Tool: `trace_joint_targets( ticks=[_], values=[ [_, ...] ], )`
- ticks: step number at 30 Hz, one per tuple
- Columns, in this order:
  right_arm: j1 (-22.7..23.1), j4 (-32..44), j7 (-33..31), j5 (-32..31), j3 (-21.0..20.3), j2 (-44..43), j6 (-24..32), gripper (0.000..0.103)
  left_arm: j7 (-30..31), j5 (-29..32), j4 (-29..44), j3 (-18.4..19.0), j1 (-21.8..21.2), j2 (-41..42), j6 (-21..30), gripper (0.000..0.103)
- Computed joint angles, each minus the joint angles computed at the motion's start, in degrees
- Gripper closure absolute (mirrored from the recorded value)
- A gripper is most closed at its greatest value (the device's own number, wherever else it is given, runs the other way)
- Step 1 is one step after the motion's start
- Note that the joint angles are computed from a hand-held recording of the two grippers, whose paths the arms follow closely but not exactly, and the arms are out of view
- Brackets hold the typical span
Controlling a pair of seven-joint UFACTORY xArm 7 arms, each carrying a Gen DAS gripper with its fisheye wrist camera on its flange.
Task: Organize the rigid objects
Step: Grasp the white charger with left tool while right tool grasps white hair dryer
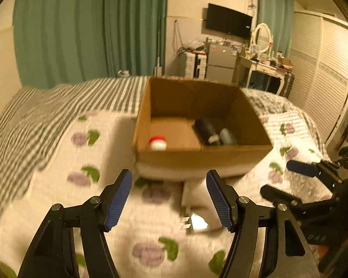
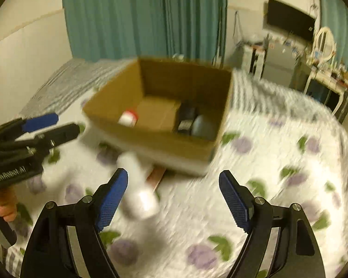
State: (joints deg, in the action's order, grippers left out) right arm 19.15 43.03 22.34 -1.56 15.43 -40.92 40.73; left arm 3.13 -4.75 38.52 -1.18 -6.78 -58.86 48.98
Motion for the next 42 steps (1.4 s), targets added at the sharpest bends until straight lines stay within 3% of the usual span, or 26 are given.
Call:
trace_joint_targets(
  ticks=[9,15,22,28,33,42],
  values=[
    [3.83,-0.88,-2.85,2.21,-0.64,7.88,-1.99,0.024,-0.89,0.63,-5.73,1.23,1.97,-1.19,2.02,0.034],
    [6.29,-0.2,-6.1,7.01,-3.34,11.38,-2.58,0.054,-0.31,0.63,-6.1,1.08,1.85,-0.45,2.35,0.034],
    [2.21,-2.62,-2.66,2.64,-1.03,3.63,-0.72,0.054,-0.8,1.02,-5.84,-0.43,1.42,-0.45,3.76,0.034],
    [-0.97,-4.31,0.26,-0.23,-0.88,-2.0,3.0,0.054,-1.69,-0.41,-6.31,-2.89,-2.12,-1.07,5.34,0.034],
    [-1.28,-4.65,0.3,-0.51,-1.08,-2.91,3.43,0.054,-3.33,-2.05,-6.93,-4.06,-4.92,0.31,5.51,0.034],
    [-0.94,-5.02,0.15,0.77,-1.79,-1.91,3.34,0.054,-5.63,-1.8,-7.2,-4.75,-5.87,5.43,3.99,0.034]
  ],
)
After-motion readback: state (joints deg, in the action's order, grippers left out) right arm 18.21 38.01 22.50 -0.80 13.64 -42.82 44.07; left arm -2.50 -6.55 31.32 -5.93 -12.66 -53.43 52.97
